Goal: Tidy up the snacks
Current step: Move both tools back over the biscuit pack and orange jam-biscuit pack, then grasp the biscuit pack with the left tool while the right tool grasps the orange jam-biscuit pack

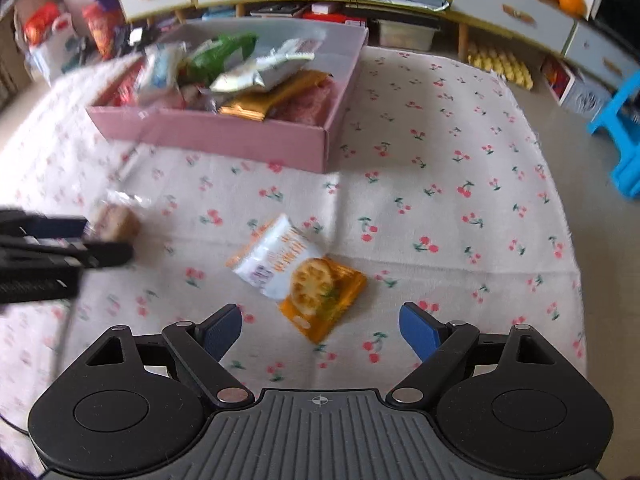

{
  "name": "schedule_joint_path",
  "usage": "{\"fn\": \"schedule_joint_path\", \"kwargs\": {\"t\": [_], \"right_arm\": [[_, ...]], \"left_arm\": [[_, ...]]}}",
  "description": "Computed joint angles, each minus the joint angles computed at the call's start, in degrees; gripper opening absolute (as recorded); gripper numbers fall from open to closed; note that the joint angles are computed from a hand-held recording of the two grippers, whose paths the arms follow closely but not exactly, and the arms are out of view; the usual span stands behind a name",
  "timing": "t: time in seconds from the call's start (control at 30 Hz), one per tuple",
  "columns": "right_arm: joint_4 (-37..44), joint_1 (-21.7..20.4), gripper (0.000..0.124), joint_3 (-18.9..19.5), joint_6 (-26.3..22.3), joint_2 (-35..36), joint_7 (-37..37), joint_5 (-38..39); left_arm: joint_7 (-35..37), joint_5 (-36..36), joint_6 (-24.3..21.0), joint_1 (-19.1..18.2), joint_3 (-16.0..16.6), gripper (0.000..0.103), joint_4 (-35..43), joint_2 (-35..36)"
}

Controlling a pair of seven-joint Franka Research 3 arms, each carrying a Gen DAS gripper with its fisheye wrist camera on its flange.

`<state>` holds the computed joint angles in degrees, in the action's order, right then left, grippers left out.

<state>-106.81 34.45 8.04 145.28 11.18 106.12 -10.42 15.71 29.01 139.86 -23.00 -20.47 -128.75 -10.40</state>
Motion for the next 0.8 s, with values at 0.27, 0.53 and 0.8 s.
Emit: {"fn": "schedule_joint_path", "kwargs": {"t": [0.27, 0.53, 0.8], "right_arm": [[2.29, -0.69, 0.088, -0.87, 0.16, 2.77, 0.42, 0.89], [5.3, 1.2, 0.087, -2.03, 0.77, 5.29, 3.58, -1.15], [7.04, 1.91, 0.066, -2.07, 1.08, 6.42, 4.31, -0.81]], "left_arm": [[1.26, 0.68, -1.93, -0.3, -0.1, 0.051, 1.28, 0.97], [2.46, -0.69, -2.75, -0.2, 0.55, 0.034, 1.09, 0.32], [1.91, -1.76, -2.22, 0.3, 0.53, 0.033, -0.44, -1.5]]}}
